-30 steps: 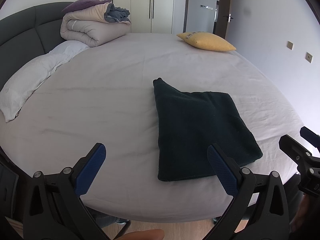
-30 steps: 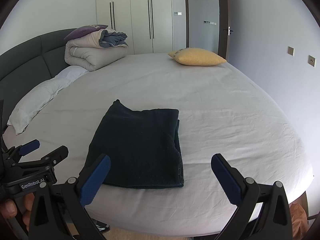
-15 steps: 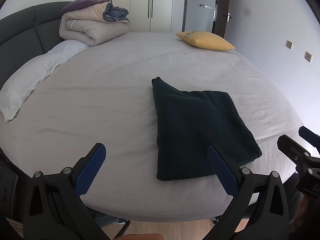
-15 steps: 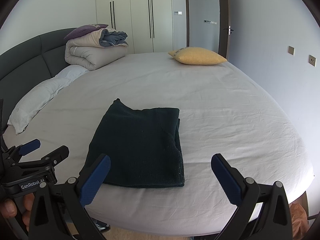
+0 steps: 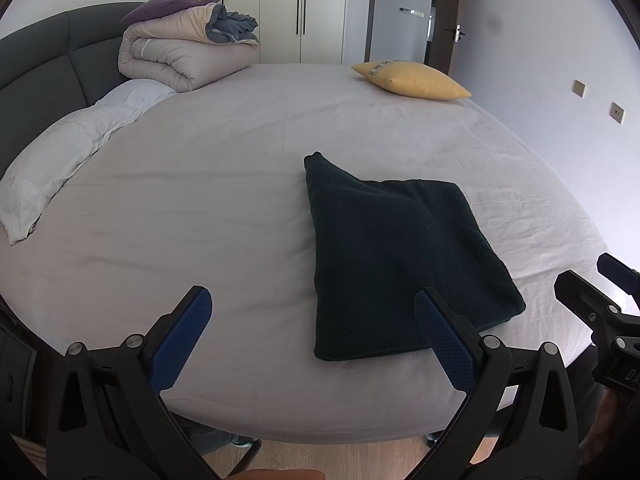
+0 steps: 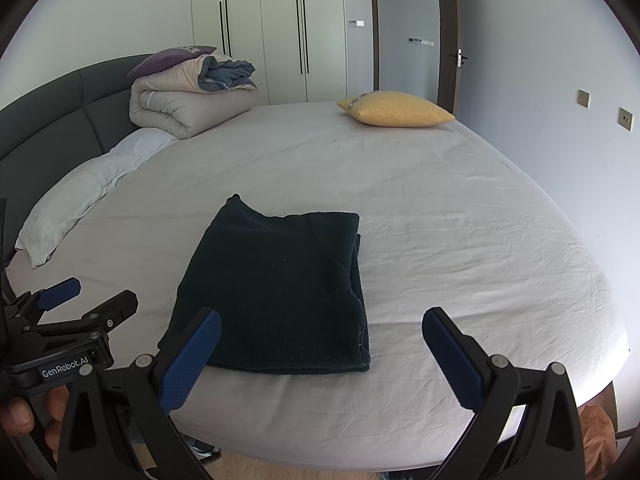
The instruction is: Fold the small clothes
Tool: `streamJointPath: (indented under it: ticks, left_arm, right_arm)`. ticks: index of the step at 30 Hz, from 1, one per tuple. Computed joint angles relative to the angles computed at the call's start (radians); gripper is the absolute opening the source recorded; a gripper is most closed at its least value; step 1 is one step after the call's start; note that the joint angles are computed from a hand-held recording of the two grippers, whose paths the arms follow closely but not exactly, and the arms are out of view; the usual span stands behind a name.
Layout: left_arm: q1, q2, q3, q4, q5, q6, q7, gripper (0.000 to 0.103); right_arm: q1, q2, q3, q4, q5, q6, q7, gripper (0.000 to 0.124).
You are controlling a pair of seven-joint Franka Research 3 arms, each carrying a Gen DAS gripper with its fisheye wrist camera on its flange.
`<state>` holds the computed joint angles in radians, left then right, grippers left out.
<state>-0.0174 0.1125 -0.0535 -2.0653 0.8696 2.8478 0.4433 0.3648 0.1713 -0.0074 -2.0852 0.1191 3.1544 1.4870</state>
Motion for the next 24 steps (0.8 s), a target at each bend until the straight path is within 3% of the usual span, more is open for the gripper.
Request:
streamJointPath:
  ticks: [24]
  left_arm:
    - [0.001,0.003,0.001,-0.003,-0.022,0.003,0.021,0.103]
  right_arm:
    - [-0.026,0.005,0.032,-0.008,0.047,0.002,-0.051,0.103]
